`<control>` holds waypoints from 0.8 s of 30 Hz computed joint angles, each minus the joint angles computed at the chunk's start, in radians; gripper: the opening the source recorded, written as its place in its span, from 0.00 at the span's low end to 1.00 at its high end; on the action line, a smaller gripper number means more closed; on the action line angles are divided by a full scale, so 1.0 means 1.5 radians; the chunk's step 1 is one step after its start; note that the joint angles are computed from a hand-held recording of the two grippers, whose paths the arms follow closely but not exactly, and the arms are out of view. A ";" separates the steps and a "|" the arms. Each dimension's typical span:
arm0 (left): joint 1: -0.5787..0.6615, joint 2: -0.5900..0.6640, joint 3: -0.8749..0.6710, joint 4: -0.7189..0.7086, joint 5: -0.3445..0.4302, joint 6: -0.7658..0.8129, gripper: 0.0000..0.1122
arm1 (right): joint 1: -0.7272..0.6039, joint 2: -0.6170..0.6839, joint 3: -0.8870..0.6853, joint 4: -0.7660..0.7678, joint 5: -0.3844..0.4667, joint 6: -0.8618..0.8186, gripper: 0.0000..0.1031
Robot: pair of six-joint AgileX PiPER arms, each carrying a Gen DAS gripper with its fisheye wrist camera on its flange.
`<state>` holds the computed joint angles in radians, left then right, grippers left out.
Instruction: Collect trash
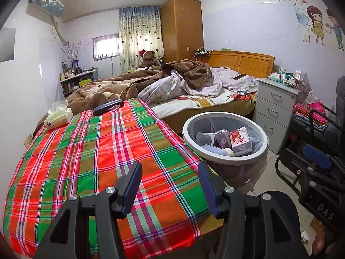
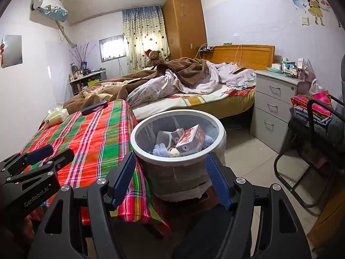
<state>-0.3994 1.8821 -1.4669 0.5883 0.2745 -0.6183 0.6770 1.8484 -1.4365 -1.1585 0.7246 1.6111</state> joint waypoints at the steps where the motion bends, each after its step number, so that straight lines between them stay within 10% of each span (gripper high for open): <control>1: -0.001 0.000 0.001 0.005 -0.001 -0.005 0.48 | 0.000 0.000 0.000 0.000 -0.001 0.000 0.67; 24: 0.002 -0.003 0.006 0.001 -0.003 -0.002 0.48 | 0.000 -0.001 0.003 0.000 -0.003 0.001 0.67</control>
<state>-0.3968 1.8770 -1.4575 0.5892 0.2702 -0.6208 0.6767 1.8462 -1.4327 -1.1588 0.7207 1.6129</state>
